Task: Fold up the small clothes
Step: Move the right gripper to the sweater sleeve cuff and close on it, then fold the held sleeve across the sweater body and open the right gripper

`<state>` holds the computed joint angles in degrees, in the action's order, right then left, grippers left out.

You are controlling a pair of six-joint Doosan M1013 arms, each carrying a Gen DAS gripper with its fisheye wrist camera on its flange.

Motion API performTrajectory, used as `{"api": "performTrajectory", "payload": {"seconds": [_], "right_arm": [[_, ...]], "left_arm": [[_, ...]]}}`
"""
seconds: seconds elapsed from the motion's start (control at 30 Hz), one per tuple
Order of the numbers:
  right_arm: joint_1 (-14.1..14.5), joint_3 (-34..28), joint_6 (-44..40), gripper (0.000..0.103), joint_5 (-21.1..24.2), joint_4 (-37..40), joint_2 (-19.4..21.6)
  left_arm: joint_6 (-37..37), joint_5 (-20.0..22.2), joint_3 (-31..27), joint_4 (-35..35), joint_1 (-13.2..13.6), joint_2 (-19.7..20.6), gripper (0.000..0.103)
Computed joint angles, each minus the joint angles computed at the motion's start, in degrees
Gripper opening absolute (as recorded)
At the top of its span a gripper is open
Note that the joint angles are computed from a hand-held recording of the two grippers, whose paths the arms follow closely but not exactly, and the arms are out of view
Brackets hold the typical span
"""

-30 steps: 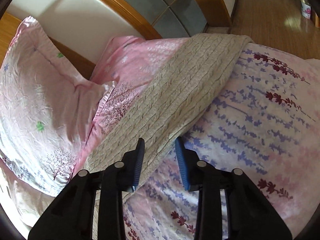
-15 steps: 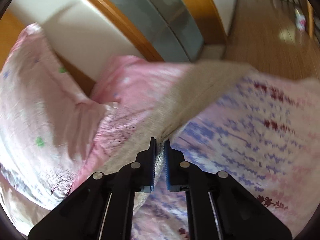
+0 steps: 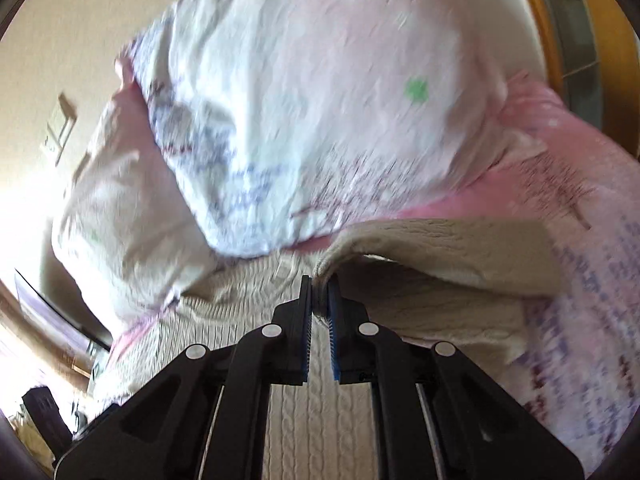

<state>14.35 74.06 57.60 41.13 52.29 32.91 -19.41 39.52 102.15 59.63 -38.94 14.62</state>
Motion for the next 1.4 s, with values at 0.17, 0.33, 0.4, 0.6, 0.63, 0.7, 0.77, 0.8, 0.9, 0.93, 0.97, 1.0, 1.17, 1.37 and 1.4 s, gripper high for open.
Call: {"api": "performTrajectory", "payload": {"seconds": [0.17,0.33,0.4,0.6,0.63,0.7,0.77,0.8,0.9,0.93,0.97,1.0,1.17,1.37,1.4], "right_arm": [[1.82,-2.13,8.05,0.01,6.4,-8.9,2.98],[-0.8,-2.91,14.65,0.049,9.23,-2.49,3.59],[-1.6,-3.27,17.01,0.049,8.21,-1.38,3.55],[-3.33,-3.7,26.48,0.048,3.85,-4.02,3.99],[-3.37,-3.6,28.03,0.043,2.88,-5.21,3.94],[-3.25,-3.58,30.78,0.036,1.15,-7.4,3.91],[-2.31,-3.86,32.97,0.022,-1.02,-13.11,3.66],[-1.78,-3.78,33.35,0.018,-2.35,-16.58,3.37],[0.53,-2.64,28.09,0.01,-7.77,-20.88,1.82],[1.0,-2.1,23.48,0.01,-8.97,-17.71,1.26],[1.51,-1.63,17.96,0.01,-9.61,-13.49,0.76],[1.97,-1.35,13.6,0.01,-9.76,-10.33,0.42],[5.87,-1.27,-5.52,0.009,-3.43,0.4,0.4],[11.35,-5.33,0.7,0.015,9.46,-15.5,5.27],[11.3,-3.91,-1.02,0.019,7.8,-14.22,4.44]], "left_arm": [[1.46,-0.19,-0.15,-0.1,-0.25,0.03,0.101],[2.33,0.42,-0.21,0.37,-0.4,-0.12,0.101],[2.39,-0.15,-0.13,0.04,-0.14,-0.22,0.101],[1.89,-3.26,0.58,-1.68,0.9,-0.58,0.101],[1.69,-3.34,0.67,-1.64,0.91,-0.61,0.101],[1.2,-3.33,0.96,-1.06,0.83,-0.79,0.101],[-0.58,-3.54,1.61,1.04,0.71,-1.17,0.101],[-2.28,-4.21,2.14,2.84,0.73,-1.48,0.101],[-7.55,-8.08,3.78,7.85,1.29,-2.61,0.101],[-9.41,-8.96,4.22,9.35,1.5,-2.93,0.101],[-11.51,-9.04,4.53,11.02,1.55,-3.12,0.101],[-13.72,-8.66,4.84,12.68,1.57,-3.29,0.101],[-19.46,-8.33,5.56,14.49,2.42,-3.52,0.101],[-21.48,-14.81,5.6,13.34,4.29,-2.78,0.1],[-20.85,-15.54,5.39,12.58,4.5,-2.57,0.099]]}}
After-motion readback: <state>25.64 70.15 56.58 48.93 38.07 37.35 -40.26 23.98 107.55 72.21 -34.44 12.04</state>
